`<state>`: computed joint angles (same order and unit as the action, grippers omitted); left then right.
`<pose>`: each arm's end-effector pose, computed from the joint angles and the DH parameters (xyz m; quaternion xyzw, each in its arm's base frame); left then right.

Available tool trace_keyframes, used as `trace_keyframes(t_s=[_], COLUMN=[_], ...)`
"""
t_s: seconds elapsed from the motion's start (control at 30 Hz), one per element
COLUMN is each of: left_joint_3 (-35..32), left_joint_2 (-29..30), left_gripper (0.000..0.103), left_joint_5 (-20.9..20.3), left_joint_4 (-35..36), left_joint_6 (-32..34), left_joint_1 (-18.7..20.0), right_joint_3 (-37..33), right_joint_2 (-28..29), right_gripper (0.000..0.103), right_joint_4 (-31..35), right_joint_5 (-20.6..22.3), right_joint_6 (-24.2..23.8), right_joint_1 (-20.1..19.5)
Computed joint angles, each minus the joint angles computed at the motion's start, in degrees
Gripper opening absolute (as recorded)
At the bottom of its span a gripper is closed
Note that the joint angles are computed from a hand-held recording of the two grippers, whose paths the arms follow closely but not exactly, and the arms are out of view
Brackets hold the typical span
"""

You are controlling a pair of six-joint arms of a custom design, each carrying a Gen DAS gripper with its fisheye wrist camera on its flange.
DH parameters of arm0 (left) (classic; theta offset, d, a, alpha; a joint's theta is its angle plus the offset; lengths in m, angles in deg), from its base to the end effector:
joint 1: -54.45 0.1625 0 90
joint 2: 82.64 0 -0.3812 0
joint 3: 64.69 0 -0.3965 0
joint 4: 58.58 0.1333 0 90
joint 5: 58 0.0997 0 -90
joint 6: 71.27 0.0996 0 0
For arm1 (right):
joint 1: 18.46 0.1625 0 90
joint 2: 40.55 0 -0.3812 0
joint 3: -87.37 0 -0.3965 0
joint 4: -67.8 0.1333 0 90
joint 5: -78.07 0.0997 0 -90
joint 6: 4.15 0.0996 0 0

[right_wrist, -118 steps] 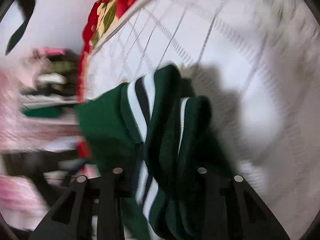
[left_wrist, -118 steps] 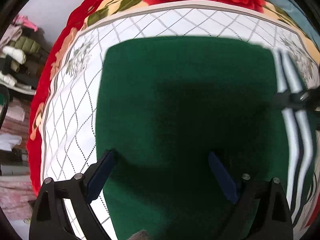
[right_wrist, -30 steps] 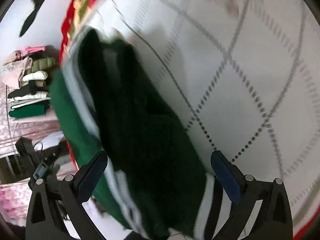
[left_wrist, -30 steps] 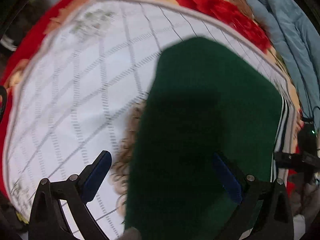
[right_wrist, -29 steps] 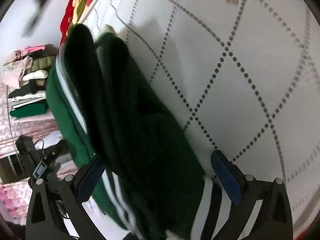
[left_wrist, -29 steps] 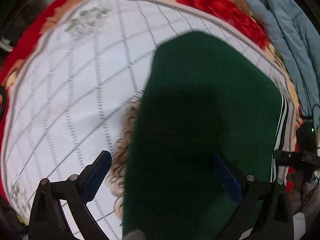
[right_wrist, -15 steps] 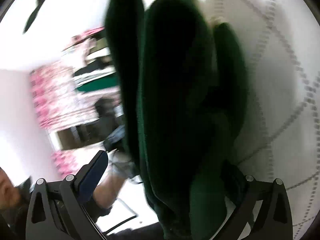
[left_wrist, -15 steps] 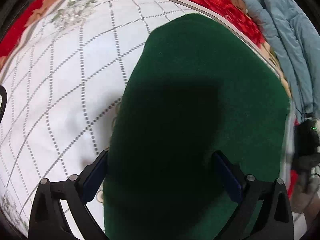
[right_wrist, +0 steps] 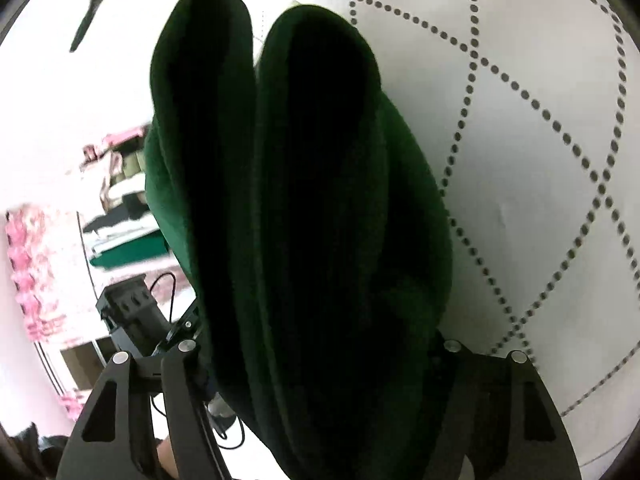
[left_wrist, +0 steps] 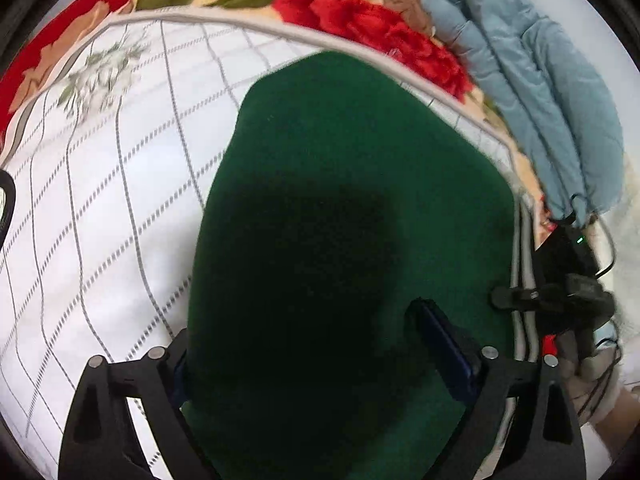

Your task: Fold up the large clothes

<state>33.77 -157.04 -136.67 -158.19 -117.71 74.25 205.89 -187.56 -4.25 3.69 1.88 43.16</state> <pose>-0.4532 -0.3256 0.2486 0.2154 0.9635 -0.0176 0.1579 0.0723 -0.2031 0.4831 0.2799 0.9461 -0.1155 0.1151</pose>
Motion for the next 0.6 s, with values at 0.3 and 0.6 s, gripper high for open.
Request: trace_keyframes(t_s=[0.3, 0.6], left_joint_3=[-8.60, -26.45], left_joint_2=[4.81, 16.81], left_gripper=[0.093, 0.093], left_joint_5=[-0.29, 3.20], left_joint_4=[-0.61, 1.43], left_joint_6=[7.63, 11.61], left_joint_1=[2.74, 7.93], right_joint_3=[1.16, -13.38], right_joint_2=[2.20, 25.02], right_gripper=[0.065, 0.065], right_joint_4=[-14.92, -24.87], right_joint_5=[-2.88, -7.05], right_joint_6=[19.25, 23.96], right_joint_1=[14.66, 23.75])
